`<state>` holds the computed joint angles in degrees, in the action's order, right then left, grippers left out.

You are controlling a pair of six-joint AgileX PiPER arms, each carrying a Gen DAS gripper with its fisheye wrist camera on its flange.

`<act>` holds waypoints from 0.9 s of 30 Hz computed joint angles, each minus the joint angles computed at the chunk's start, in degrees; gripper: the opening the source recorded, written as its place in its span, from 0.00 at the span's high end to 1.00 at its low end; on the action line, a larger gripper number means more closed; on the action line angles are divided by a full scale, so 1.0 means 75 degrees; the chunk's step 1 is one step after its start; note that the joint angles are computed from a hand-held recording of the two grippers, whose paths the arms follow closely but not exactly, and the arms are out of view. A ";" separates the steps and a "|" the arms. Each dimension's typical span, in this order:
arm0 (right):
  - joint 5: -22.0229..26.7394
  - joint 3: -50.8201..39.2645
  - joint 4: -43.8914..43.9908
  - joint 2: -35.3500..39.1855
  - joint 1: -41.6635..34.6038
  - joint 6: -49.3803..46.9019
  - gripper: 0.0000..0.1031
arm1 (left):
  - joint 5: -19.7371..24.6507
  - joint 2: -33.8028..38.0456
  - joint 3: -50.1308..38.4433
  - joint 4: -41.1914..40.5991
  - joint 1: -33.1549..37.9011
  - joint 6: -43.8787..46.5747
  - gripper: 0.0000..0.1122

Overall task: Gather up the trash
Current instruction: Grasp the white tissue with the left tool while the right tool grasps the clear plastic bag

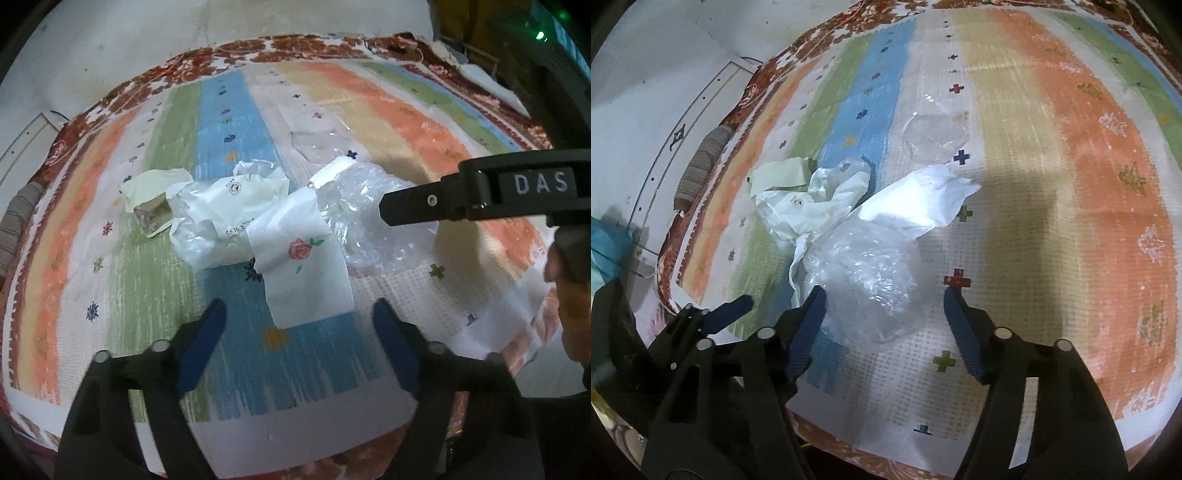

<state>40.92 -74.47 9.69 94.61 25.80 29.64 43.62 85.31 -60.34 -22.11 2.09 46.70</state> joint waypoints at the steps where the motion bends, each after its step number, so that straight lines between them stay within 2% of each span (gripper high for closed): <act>1: 0.0012 -0.0030 0.0033 0.0036 0.0012 -0.0034 0.47 | -0.0057 0.0033 -0.0006 0.0080 -0.0056 -0.0061 0.36; 4: 0.0023 -0.0103 0.0133 0.0087 0.0063 -0.0125 0.56 | -0.0071 0.0168 -0.0060 0.0169 -0.0122 -0.0078 0.42; 6: 0.0056 -0.0165 0.0109 0.0101 0.0100 -0.0128 0.60 | -0.0041 0.0208 -0.0075 0.0190 -0.0120 -0.0036 0.56; 10: 0.0167 -0.0268 -0.0079 0.0125 0.0195 -0.0035 0.71 | 0.0348 0.0366 -0.0291 -0.0149 0.0151 0.0090 0.72; 12: 0.0242 -0.0320 -0.0394 0.0132 0.0279 0.0174 0.76 | 0.0410 0.0408 -0.0354 -0.0150 0.0202 0.0056 0.84; 15: 0.0347 -0.0411 -0.0678 0.0146 0.0416 0.0240 0.80 | 0.0350 0.0371 -0.0348 -0.0115 0.0256 0.0045 0.92; 22: 0.0570 -0.0550 -0.1191 0.0189 0.0643 0.0495 0.85 | 0.0520 0.0359 -0.0513 -0.0110 0.0369 0.0039 0.95; 27: 0.0767 -0.0590 -0.1440 0.0140 0.0782 0.0620 0.87 | 0.0717 0.0248 -0.0659 -0.0504 0.0603 0.0325 0.97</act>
